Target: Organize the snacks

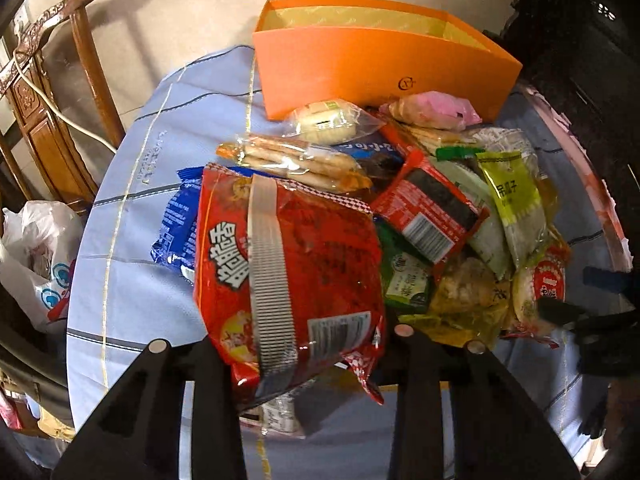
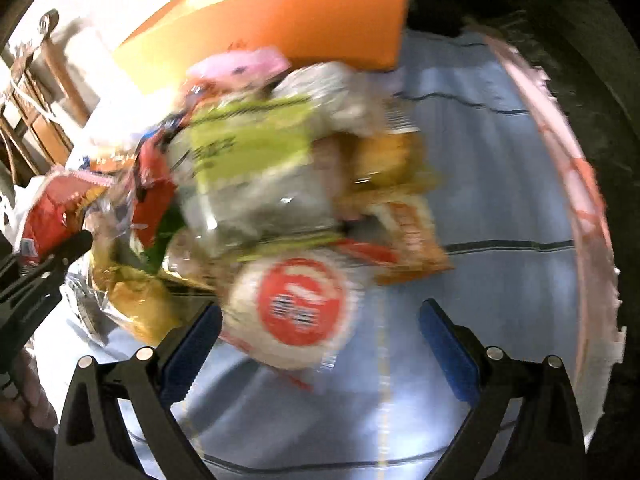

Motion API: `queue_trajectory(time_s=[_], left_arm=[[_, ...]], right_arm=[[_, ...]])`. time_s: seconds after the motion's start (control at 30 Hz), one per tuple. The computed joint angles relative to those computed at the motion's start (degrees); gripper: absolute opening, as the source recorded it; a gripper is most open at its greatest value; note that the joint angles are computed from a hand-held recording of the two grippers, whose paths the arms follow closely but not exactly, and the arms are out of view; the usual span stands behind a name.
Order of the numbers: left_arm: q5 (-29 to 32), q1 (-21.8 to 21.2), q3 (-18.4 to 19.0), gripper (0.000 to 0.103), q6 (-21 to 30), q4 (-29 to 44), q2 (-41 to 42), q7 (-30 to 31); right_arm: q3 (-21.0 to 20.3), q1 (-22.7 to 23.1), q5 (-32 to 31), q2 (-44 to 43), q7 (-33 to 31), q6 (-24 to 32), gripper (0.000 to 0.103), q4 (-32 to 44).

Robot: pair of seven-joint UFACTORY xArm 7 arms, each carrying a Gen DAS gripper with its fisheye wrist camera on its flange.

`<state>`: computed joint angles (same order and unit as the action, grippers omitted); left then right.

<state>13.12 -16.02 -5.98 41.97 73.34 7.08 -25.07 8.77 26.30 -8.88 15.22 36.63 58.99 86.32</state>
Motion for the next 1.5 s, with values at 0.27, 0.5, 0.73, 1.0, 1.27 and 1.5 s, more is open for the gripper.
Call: queue_trajectory(time_s=[0.27,0.5,0.73,1.0,1.27,1.5], left_arm=[[-1.83,0.75,0.07,0.034,0.69,-0.46,-0.41,2.52],[-2.59,0.99,-0.02,0.034,0.54,-1.08,-1.35,3.56],[-2.95,1.08,-0.31,0.035,0.40,-2.29,-2.85,4.05],[-3.50,1.12,-0.77,0.035,0.27,-3.04,-5.21,4.56],[-4.53,1.21,-1.59,0.035,-1.38,-3.13,-10.01,6.65],[-3.59,1.53,-1.91,0.035,-1.78,1.96,-8.36,8.25]], right_arm=[[-0.54,0.94,0.06,4.41,0.33,1.19,0.073,3.94],[-0.28,-2.33,5.79,-0.44,-0.02,-5.43,0.073,-3.97],[0.11,-4.25,8.54,-5.39,-1.10,-8.85,0.073,-10.64],[1.55,-5.12,15.20,-13.93,-5.18,-10.58,0.073,-15.76],[1.95,-5.39,13.88,-20.24,-7.07,-10.07,0.073,-13.44],[2.30,-5.27,8.70,-13.21,-5.41,-11.80,0.073,-2.35]])
